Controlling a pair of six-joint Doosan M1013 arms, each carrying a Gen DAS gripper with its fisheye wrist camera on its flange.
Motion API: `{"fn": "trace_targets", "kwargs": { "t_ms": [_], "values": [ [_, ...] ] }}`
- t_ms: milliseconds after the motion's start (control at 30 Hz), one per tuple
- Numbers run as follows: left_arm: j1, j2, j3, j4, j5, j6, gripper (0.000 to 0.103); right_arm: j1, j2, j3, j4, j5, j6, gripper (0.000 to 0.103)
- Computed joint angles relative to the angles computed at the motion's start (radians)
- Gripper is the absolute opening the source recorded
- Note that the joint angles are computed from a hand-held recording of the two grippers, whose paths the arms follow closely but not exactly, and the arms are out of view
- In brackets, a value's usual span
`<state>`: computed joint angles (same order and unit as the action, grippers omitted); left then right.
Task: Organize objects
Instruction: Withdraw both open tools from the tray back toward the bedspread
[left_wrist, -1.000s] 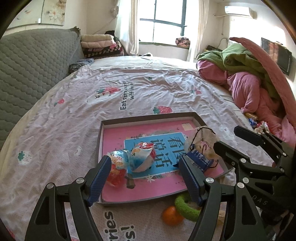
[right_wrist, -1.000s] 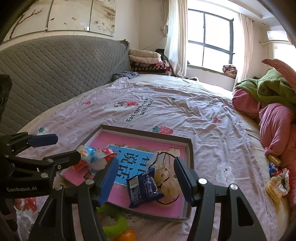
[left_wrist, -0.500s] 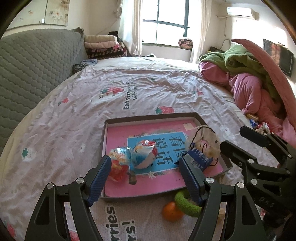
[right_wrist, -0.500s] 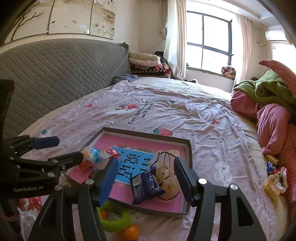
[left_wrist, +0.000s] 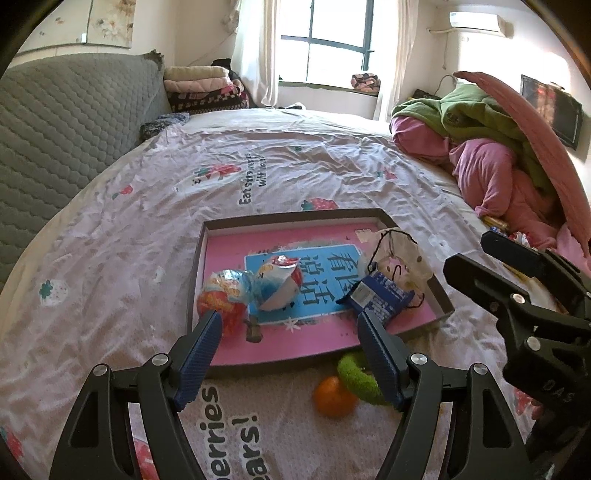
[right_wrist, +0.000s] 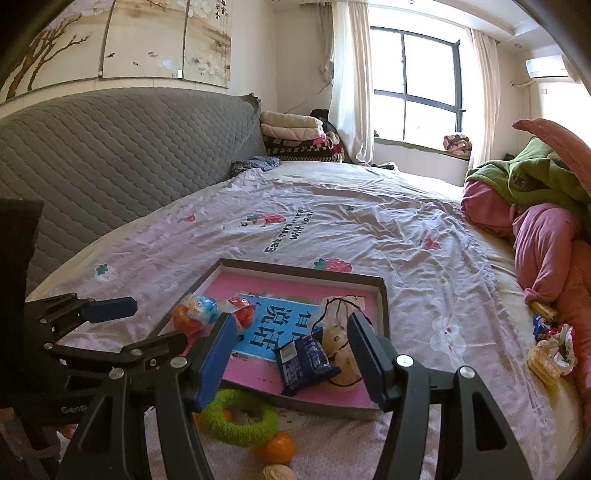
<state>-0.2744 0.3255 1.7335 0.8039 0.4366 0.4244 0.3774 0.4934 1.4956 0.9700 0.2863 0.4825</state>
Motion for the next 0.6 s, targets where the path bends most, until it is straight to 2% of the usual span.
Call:
{"fn": "trace_targets", "kwargs": {
  "t_ms": [200,600],
  "values": [
    [0.000,-0.002,0.012,-0.012,-0.005,0.002,0.076,-0.007,-0.009,0.010,0.035,0.008,-0.026,0.062],
    [0.000,-0.010,0.023,-0.039,-0.025,0.023,0.076,-0.015,-0.018,0.031,0.022,0.013,0.000,0.063]
  ]
}}
